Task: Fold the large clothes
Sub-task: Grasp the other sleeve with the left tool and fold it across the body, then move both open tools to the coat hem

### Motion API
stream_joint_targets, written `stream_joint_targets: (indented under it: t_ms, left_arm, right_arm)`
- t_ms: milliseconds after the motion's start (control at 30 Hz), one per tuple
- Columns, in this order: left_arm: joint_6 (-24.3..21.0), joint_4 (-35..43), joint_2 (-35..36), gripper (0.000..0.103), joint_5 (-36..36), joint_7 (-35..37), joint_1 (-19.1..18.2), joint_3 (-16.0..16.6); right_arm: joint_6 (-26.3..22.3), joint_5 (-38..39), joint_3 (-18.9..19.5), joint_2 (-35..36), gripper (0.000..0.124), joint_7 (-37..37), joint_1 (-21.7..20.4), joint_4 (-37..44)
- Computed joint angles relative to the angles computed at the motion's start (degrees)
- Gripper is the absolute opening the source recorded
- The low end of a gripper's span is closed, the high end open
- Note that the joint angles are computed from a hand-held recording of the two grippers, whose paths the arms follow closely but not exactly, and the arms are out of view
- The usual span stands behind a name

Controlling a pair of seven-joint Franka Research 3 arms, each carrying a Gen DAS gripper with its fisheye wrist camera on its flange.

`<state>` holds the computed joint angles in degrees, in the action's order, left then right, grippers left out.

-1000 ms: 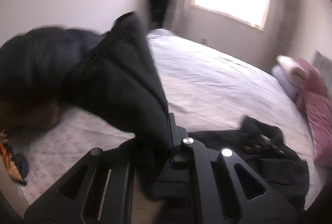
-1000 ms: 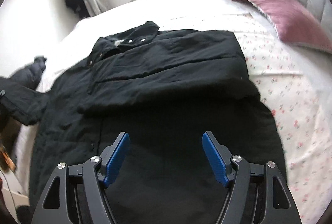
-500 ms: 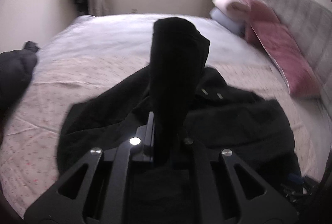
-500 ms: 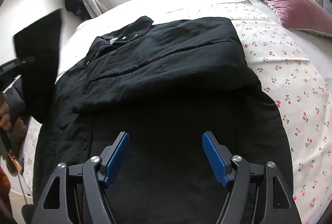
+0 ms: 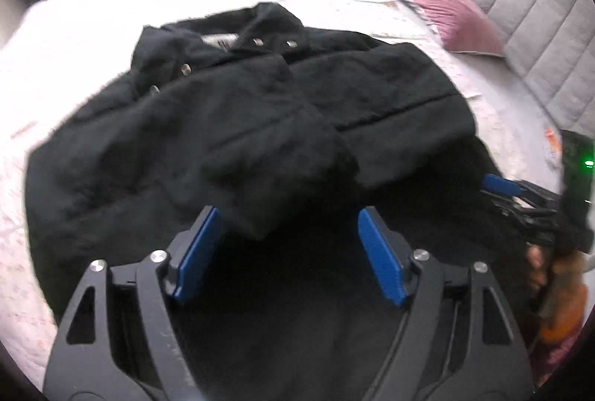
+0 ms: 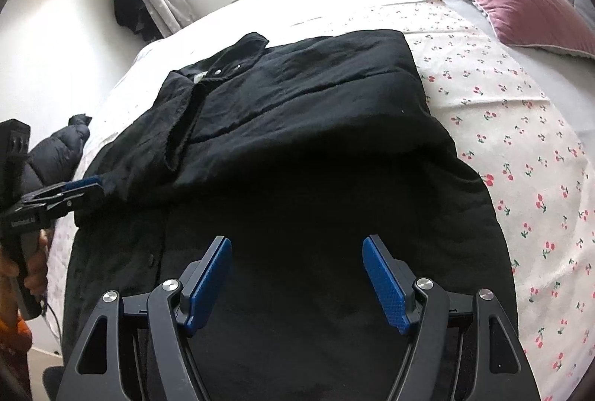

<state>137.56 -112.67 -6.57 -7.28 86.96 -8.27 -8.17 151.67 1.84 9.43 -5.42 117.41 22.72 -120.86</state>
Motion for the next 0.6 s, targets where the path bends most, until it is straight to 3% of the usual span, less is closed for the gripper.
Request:
stream_joint_targets:
  t_ms: [67, 200, 300, 367, 400, 500, 600]
  left_arm:
    - [1.83, 0.48, 1.09, 0.084, 2.99, -1.76, -0.22, -0.94]
    - [4.07, 4.48, 6.51, 0.085, 7.07, -6.88, -1.25, -2.61]
    - [7.7, 5.45, 9.6, 0.085, 4.05, -7.1, -1.46, -3.14]
    - [1.97, 9.42, 13.61, 0.085, -1.91, -3.09, -0.86, -3.84]
    - [-0.11, 10.6, 14.82, 0.085, -0.51, -3.42, -1.02, -3.93]
    - [-0.06, 9.39, 13.29, 0.085, 5.33, -4.92, -2.0, -4.12]
    - [-0.17, 4.97, 7.04, 0.085, 1.99, -5.37, -1.61, -4.12]
  right_arm:
    - [0.09, 0.09, 0.04, 0.43, 0.074, 0.35, 0.05, 0.52]
    - [0.07, -0.96, 0.05, 0.85, 0.074, 1.18, 0.08, 0.94]
    - [-0.98, -3.41, 0.1, 0.93, 0.074, 2.66, -0.16, 1.07]
    - [-2.07, -4.81, 0.06, 1.06, 0.074, 3.59, -0.33, 1.3]
    - [-2.54, -5.18, -0.02, 1.12, 0.074, 3.94, -0.39, 1.43]
    - [-2.17, -5.88, -0.2, 0.75, 0.074, 5.16, -0.56, 0.85]
    - [-1.12, -9.59, 0.32, -0.88, 0.074, 7.24, -1.08, -1.1]
